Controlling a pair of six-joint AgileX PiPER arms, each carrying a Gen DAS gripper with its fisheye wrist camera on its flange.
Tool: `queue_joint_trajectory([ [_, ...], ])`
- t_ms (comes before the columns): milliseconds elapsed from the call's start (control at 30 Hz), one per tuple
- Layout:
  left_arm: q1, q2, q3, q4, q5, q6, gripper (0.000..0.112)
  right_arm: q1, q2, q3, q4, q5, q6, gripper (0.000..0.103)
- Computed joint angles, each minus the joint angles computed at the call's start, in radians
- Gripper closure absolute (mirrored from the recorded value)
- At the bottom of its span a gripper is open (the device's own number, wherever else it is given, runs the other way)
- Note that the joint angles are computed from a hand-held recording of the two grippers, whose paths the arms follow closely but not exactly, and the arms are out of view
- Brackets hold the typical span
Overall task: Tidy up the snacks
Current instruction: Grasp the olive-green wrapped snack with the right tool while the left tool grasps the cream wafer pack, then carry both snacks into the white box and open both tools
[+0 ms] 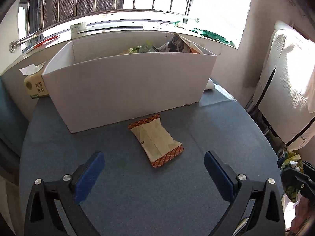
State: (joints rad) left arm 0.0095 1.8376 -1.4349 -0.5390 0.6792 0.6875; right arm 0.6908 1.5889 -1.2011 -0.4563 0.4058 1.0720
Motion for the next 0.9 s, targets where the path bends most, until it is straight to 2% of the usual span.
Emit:
queue_joint_trajectory([
  [133, -0.085, 0.125, -0.153, 0.187, 0.013, -0.201, 0.009, -0.031, -0.041, 0.055, 0.024, -0.012, 0.008, 0.065],
  [200, -0.096, 0.181, -0.222, 0.2, 0.057, -0.221, 0.009, -0.047, -0.058, 0.085, 0.045, -0.038, 0.001, 0.065],
  [267, -0.108, 0.207, -0.245, 0.246, 0.057, -0.26, 0.01, -0.051, -0.066, 0.096, 0.037, -0.039, 0.009, 0.065],
  [333, -0.098, 0.237, -0.273, 0.223, 0.088, -0.246, 0.012, -0.05, -0.064, 0.106, 0.03, -0.054, 0.02, 0.065],
  [400, -0.092, 0.225, -0.238, 0.201, 0.047, -0.201, 0.022, -0.047, -0.062, 0.108, 0.028, -0.056, 0.026, 0.065],
  [467, -0.1, 0.208, -0.22, 0.261, 0.016, -0.232, 0.046, -0.042, -0.059, 0.108, 0.024, -0.056, 0.03, 0.065],
  [500, -0.088, 0.206, -0.219, 0.232, 0.024, -0.213, 0.048, -0.044, -0.051, 0.104, 0.039, -0.059, 0.015, 0.065],
  [567, -0.065, 0.196, -0.208, 0.187, 0.032, -0.16, 0.062, -0.042, -0.041, 0.094, 0.064, -0.054, -0.008, 0.065],
  [633, -0.02, 0.18, -0.191, 0.068, 0.08, -0.074, 0.064, -0.037, -0.034, 0.085, 0.074, -0.05, -0.022, 0.065],
  [733, 0.015, 0.078, -0.055, -0.029, 0.035, 0.067, 0.064, -0.022, -0.025, 0.067, 0.056, -0.036, -0.014, 0.065],
  [900, 0.157, -0.055, 0.048, -0.302, 0.151, 0.304, 0.064, -0.026, 0.019, 0.002, 0.145, -0.041, -0.116, 0.065],
])
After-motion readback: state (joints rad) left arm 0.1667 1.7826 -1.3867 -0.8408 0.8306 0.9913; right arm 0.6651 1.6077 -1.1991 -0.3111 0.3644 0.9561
